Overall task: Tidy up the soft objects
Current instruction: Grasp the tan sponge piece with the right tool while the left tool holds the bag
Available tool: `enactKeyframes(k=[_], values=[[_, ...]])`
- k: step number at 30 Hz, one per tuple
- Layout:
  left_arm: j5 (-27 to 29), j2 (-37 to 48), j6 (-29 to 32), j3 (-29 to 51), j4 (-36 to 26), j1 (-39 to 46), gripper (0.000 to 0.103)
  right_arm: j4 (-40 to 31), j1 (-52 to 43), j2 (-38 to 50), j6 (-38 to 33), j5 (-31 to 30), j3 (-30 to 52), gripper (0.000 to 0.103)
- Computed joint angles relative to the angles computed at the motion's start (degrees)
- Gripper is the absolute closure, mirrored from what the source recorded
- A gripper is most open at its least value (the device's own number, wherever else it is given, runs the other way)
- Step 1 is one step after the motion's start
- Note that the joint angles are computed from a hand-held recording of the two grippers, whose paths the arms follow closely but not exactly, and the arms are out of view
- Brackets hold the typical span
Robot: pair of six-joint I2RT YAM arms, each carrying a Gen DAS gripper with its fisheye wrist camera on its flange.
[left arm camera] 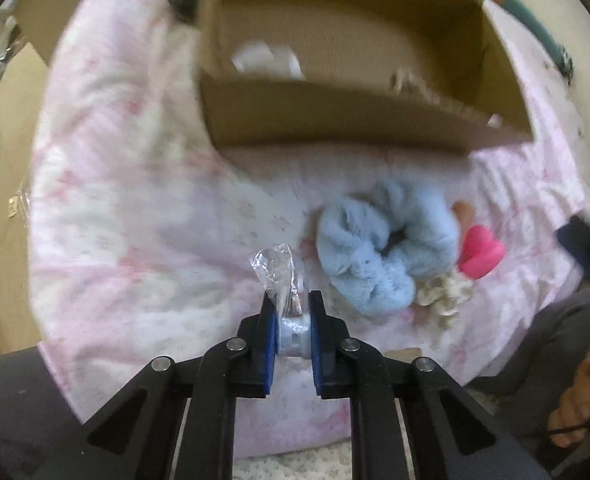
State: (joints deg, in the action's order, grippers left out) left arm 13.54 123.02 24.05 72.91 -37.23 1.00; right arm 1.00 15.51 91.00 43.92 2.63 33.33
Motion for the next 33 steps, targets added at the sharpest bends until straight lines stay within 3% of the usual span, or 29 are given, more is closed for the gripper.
enactKeyframes(k=[4, 10, 12, 16, 18, 21, 23, 26, 33], values=[[1.93, -5.31, 0.93, -1.36, -1.45, 3.01, 0.090, 0.53, -0.43, 1.10, 0.28, -5.75, 0.03, 0.010], [4.41, -4.84, -0.55, 0.01, -1.68, 6.81, 0.090, -0.10, 2.60, 7.99, 3.00, -15.33, 2.24, 0.011], [4.73, -3.48, -1.09, 1.75, -2.84, 7.45, 0.090, 1.13, 4.74, 11.19, 4.39, -19.33, 3.19, 0.025], [4.59, -3.07, 0.00, 1.73, -2.73, 6.91, 0.090, 0.86, 9.21, 18.81, 6.13, -23.93, 8.09, 0.037], [4.66, -3.97, 0.69, 0.27, -1.57, 6.48, 0.090, -1.37, 11.14, 22.44, 6.26, -23.27, 11.29, 0.049], [4.97, -4.55, 1.64, -0.60, -1.16, 6.57, 0.090, -4.15, 13.61, 26.44, 6.20, -20.76, 15.40, 0.056], [5.16, -4.46, 1.69, -0.47, -1.44, 6.73, 0.090, -5.17, 14.65, 27.80, 5.91, -19.33, 16.93, 0.073], [5.94, -4.04, 1.71, 0.41, -2.79, 7.38, 0.090, -3.84, 14.61, 27.13, 5.89, -18.95, 15.94, 0.090], [5.54, -4.99, 1.31, -0.81, -1.41, 7.20, 0.090, -2.50, 12.50, 19.06, 3.41, -17.50, 11.84, 0.093]])
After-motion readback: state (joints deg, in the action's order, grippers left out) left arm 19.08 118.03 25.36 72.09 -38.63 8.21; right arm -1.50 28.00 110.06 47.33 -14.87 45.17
